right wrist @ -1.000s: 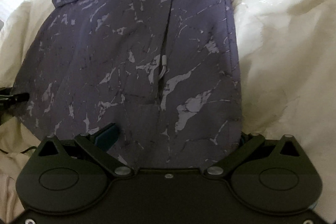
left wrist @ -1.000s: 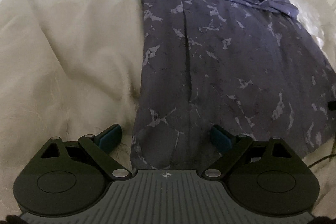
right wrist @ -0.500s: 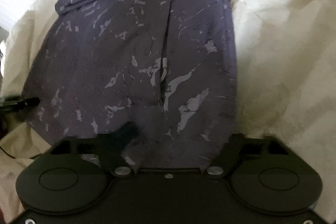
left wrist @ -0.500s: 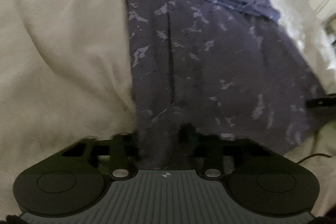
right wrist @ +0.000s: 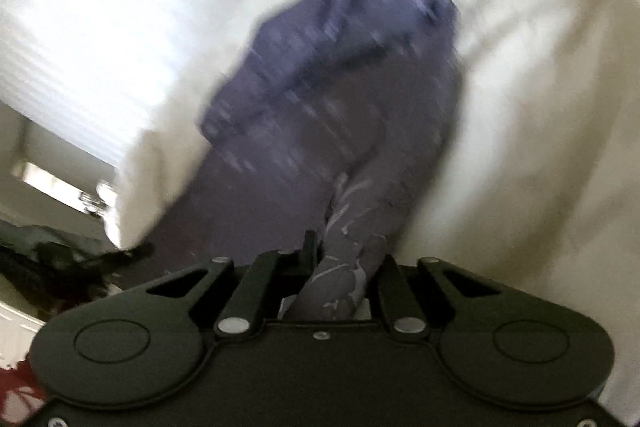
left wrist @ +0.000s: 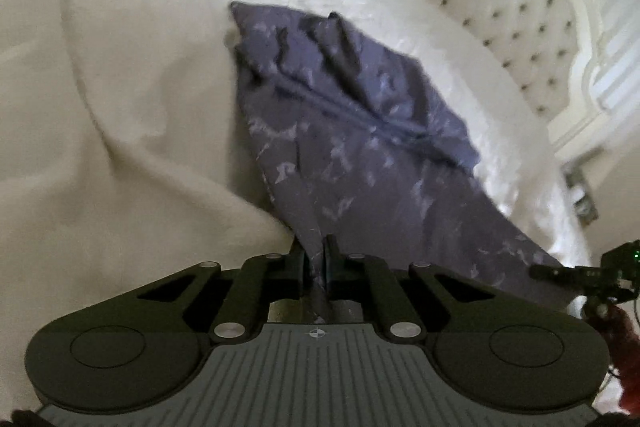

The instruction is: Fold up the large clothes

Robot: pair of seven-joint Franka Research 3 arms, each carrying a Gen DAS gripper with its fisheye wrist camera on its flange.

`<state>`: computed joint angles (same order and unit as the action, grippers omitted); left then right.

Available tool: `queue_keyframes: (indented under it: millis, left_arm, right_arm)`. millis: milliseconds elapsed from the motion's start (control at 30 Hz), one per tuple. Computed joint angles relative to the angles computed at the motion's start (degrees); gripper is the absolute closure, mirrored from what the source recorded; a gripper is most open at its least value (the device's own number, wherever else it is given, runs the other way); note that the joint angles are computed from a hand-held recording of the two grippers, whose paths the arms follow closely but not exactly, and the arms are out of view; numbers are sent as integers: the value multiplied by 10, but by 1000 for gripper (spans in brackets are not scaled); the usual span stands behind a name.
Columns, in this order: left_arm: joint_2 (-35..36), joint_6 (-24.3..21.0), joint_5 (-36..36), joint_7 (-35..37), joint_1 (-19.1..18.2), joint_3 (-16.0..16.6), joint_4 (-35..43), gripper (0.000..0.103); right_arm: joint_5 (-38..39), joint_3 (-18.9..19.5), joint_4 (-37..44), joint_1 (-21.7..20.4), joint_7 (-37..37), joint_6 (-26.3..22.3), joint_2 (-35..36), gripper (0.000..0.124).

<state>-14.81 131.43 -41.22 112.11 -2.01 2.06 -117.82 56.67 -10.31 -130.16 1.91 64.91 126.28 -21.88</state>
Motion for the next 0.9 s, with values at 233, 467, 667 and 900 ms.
queue_keyframes:
  millis: [233,467,667,900]
  left_arm:
    - [31,45,-108,30,-13,-1,45,97]
    - [121,106,-201,37,8,-24,152,96]
    - [247,188,-220,40,29,-77,284,96]
    - [384,273,-100,-75,15,-94,412,96]
  right_arm:
    - [90,-3,57,19,-47,39,37,109]
    - [205,7,136,15,-93,120,114,108]
    - [253,38,264,-2,-117,190,230,108]
    - [167,83,441,-10,-30,319,406,109]
